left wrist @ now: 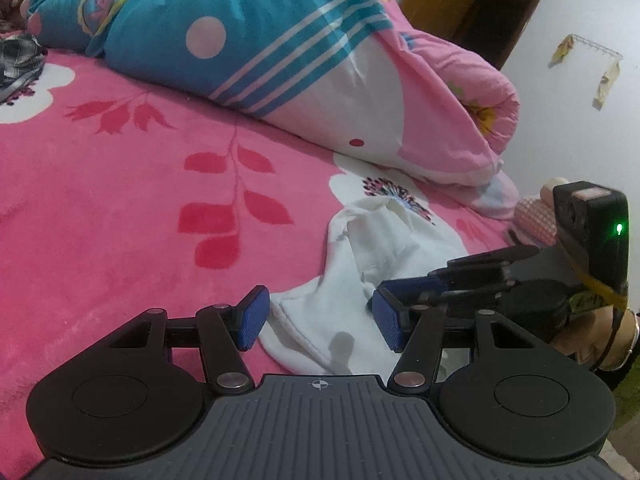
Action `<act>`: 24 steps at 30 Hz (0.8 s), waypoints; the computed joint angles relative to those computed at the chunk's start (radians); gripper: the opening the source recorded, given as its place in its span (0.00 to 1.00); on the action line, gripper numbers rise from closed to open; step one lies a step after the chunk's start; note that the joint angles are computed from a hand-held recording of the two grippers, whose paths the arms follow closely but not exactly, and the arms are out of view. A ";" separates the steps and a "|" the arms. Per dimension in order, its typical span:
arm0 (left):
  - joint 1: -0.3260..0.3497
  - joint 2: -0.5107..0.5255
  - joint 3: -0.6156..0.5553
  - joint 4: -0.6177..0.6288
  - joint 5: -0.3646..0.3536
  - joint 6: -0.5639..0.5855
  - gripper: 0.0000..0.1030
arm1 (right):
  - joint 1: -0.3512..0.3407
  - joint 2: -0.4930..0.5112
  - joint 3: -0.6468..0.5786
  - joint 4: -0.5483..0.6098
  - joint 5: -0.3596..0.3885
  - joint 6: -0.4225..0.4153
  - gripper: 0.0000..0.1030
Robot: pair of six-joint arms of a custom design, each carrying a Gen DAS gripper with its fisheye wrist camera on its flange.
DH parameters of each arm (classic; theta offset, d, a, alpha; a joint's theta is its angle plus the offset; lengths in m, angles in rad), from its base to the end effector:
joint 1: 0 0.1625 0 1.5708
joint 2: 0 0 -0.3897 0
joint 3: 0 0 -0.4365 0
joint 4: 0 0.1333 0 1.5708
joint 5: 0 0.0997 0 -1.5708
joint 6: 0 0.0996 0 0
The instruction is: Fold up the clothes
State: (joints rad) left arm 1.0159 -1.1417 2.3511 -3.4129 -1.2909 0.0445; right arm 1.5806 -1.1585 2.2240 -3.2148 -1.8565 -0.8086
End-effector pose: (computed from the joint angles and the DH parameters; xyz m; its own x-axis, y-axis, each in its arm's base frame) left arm -0.1022 -0.4702 0.0903 -0.8831 0.3976 -0.2489 0.4646 0.6684 -0.5808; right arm 0.1102 -0.5021 0.1121 -0.6576 -0.5057 0.5584 -0.7007 0.6828 -0.2069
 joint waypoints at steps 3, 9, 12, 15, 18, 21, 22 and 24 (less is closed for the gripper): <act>0.003 0.002 -0.002 0.005 0.008 -0.009 0.55 | -0.019 -0.038 0.032 -0.039 0.060 0.044 0.01; 0.014 0.004 -0.011 0.012 0.013 -0.042 0.55 | -0.076 -0.131 0.079 -0.002 0.242 0.102 0.01; 0.014 0.007 -0.012 0.009 0.019 -0.045 0.55 | -0.076 -0.099 0.056 0.025 0.241 0.109 0.03; 0.012 0.007 -0.010 0.006 0.021 -0.046 0.55 | -0.072 -0.042 0.013 0.059 0.192 0.123 0.09; 0.012 0.004 -0.009 0.000 0.019 -0.041 0.55 | -0.093 -0.070 0.024 0.051 0.251 0.170 0.11; 0.015 0.004 -0.012 0.005 0.009 -0.042 0.55 | -0.138 -0.145 0.064 0.009 0.380 0.223 0.11; 0.015 0.006 -0.013 0.007 0.008 -0.042 0.55 | -0.144 -0.155 0.065 0.002 0.379 0.250 0.11; 0.014 0.008 -0.014 0.009 0.010 -0.042 0.55 | -0.152 -0.162 0.059 -0.003 0.353 0.307 0.11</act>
